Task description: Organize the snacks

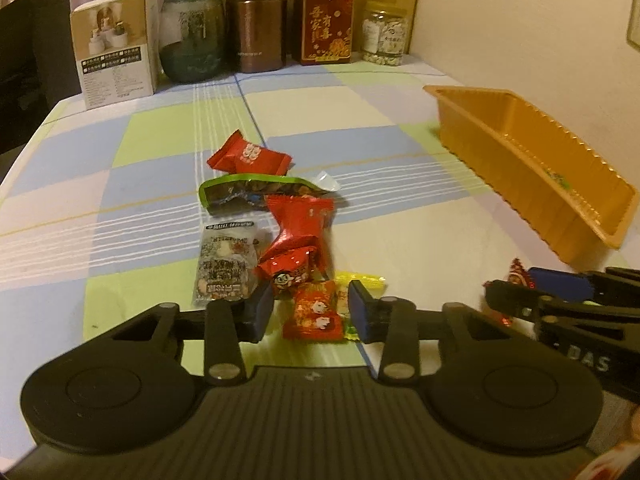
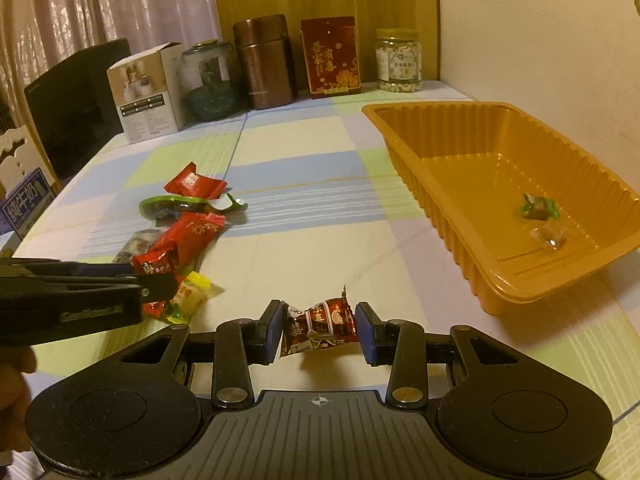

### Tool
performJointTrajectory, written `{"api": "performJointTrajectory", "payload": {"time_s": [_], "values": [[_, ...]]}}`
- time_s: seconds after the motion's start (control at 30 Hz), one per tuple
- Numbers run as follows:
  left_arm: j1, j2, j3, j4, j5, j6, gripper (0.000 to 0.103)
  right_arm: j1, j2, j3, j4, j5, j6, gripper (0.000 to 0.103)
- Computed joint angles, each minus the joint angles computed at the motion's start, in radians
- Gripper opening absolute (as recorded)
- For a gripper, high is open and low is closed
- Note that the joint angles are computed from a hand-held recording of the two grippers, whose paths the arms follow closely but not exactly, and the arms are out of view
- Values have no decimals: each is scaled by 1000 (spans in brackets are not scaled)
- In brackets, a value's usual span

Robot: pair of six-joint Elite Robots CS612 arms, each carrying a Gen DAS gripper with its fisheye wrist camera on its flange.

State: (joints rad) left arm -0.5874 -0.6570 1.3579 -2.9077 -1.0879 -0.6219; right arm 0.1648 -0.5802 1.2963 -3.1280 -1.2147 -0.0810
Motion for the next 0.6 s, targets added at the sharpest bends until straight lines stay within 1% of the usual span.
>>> {"api": "performJointTrajectory", "payload": {"time_s": [0.07,0.13,0.27,0.43,0.6], "values": [[0,1,1,10,-1,-1,29,0,1,-1,3,0,0,40],[-2,-1,9,-2,3,11,28,-1,1,-2,10,5,4,40],[-8,-11,22,13,1,11,24,-1,-1,0,12,14,-2,40],[-18,-16,35,12,3,31,23,-1,-3,2,8,17,-1,39],[-14,-11,21,29,-1,36,23,-1,-4,1,17,19,-5,40]]}}
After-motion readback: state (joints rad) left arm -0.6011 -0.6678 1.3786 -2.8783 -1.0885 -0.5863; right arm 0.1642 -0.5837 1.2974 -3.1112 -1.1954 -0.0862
